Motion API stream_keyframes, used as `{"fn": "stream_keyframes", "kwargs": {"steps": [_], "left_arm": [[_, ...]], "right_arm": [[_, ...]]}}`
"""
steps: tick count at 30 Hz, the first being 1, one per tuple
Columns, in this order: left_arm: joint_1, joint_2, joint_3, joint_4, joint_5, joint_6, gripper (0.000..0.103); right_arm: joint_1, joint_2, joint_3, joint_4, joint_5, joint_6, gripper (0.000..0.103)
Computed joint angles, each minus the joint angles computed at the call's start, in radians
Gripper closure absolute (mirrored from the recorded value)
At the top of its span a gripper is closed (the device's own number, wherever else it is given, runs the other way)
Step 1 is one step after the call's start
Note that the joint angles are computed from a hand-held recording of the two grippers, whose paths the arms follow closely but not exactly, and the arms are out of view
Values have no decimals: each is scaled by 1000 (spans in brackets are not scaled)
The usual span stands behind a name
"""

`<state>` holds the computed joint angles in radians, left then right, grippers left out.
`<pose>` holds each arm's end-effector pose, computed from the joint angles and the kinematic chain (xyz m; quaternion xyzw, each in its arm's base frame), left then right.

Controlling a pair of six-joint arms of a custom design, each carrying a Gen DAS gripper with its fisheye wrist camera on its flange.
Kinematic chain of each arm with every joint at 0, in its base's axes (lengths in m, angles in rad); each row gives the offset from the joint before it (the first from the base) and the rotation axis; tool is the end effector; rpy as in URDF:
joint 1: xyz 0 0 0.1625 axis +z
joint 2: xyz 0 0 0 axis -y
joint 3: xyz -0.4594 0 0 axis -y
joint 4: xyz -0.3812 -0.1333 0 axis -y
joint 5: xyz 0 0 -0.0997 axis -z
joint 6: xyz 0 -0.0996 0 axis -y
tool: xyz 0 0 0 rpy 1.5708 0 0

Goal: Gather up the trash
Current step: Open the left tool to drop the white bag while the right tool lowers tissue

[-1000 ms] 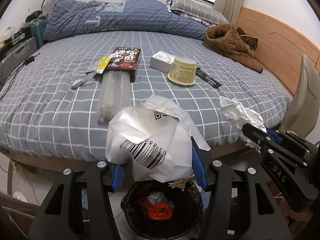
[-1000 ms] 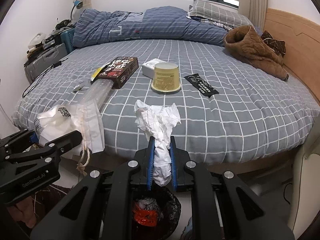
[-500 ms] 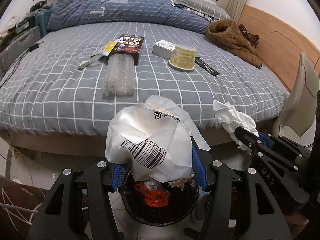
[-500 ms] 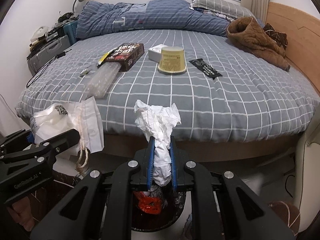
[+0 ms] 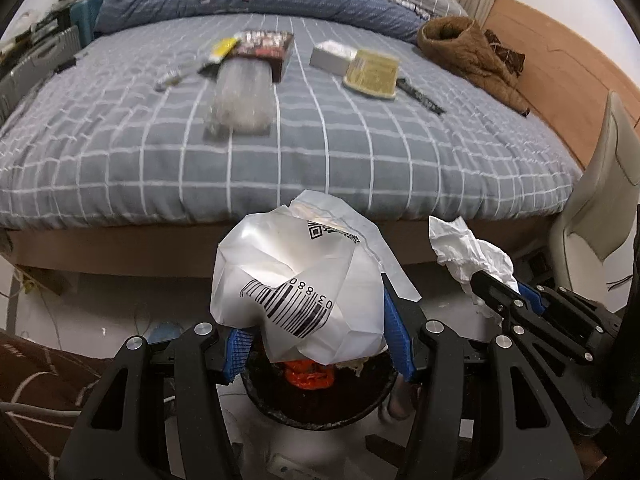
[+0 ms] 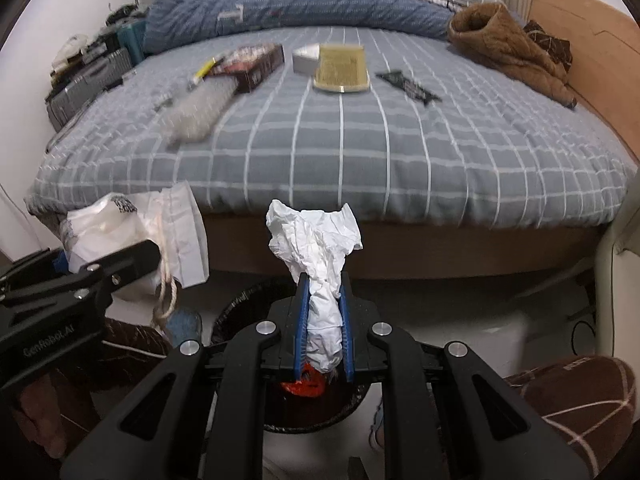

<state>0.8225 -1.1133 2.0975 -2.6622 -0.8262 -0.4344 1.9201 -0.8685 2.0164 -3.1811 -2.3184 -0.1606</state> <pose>-0.2073 -0.5184 0.1950 0.1261 0.9218 -0.2439 0.2737 0.2584 -0.5178 0.1447 0.1476 -0.8980 0.2459 0.3338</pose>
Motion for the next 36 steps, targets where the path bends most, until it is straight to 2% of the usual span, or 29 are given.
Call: {"fn": "stream_keyframes", "kwargs": {"steps": [4, 13, 19, 22, 32, 35, 36], "left_arm": [[34, 28, -1, -5, -44, 10, 48], [91, 92, -42, 29, -59, 20, 48], [131, 145, -67, 39, -56, 30, 48], [144, 169, -81, 54, -62, 30, 48], [149, 256, -136, 88, -80, 46, 48], [151, 271, -143, 95, -77, 44, 44], [152, 269, -139, 95, -73, 41, 38]], "right_arm": [[-30, 16, -10, 48, 5, 17, 90], [-71, 51, -41, 101, 1, 45, 90], [-90, 69, -57, 102, -13, 33, 90], [-100, 70, -55, 77, -28, 13, 90], [-133, 40, -33, 88, -38, 45, 90], [-140, 44, -45, 99, -35, 43, 90], [-140, 47, -48, 99, -33, 41, 90]]}}
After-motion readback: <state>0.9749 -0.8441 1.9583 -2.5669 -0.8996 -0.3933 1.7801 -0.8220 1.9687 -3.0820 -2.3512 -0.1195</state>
